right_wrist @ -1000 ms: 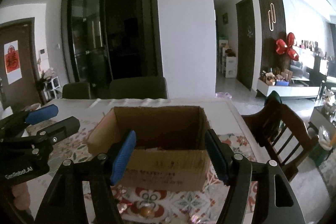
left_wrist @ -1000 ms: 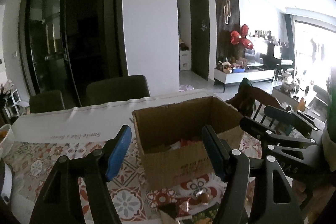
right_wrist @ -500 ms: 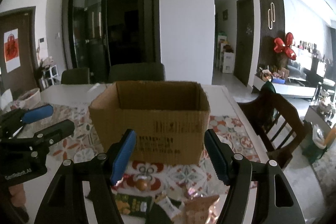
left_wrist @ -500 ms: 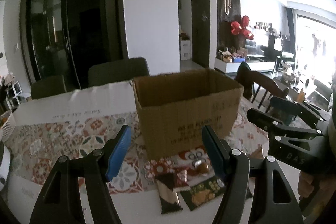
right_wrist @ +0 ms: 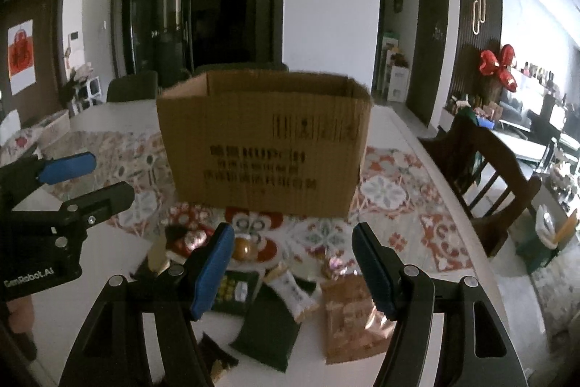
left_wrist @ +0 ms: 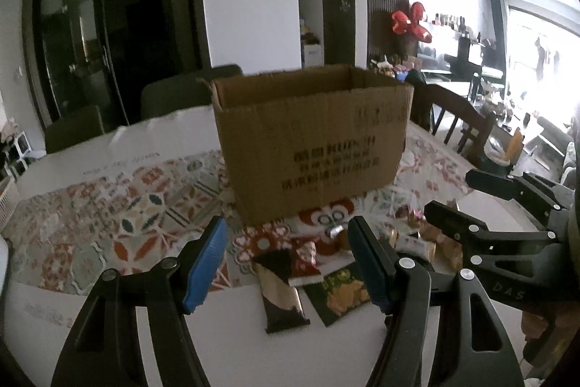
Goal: Organize snacks
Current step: 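Withdraw both tools from the box and lower them toward the snack pile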
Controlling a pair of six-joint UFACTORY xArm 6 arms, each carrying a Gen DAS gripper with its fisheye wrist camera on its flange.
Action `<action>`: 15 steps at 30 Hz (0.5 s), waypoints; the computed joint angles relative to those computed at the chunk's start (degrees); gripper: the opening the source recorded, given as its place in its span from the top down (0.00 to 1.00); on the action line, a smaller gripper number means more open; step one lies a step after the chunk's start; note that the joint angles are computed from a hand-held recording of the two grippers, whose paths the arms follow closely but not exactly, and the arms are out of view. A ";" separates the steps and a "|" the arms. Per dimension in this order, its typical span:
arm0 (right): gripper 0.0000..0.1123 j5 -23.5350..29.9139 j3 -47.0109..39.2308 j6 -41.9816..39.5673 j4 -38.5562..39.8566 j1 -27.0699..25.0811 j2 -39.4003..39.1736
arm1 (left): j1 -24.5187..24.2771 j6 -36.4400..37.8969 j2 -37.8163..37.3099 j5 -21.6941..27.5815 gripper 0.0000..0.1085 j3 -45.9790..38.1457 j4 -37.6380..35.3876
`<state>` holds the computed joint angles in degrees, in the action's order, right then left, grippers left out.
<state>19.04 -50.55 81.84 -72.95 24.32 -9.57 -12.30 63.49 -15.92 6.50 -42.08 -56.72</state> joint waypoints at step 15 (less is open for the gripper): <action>0.48 -2.21 -0.29 -6.61 4.63 -1.08 5.92 | 0.49 -5.18 10.38 2.60 0.48 -4.41 6.05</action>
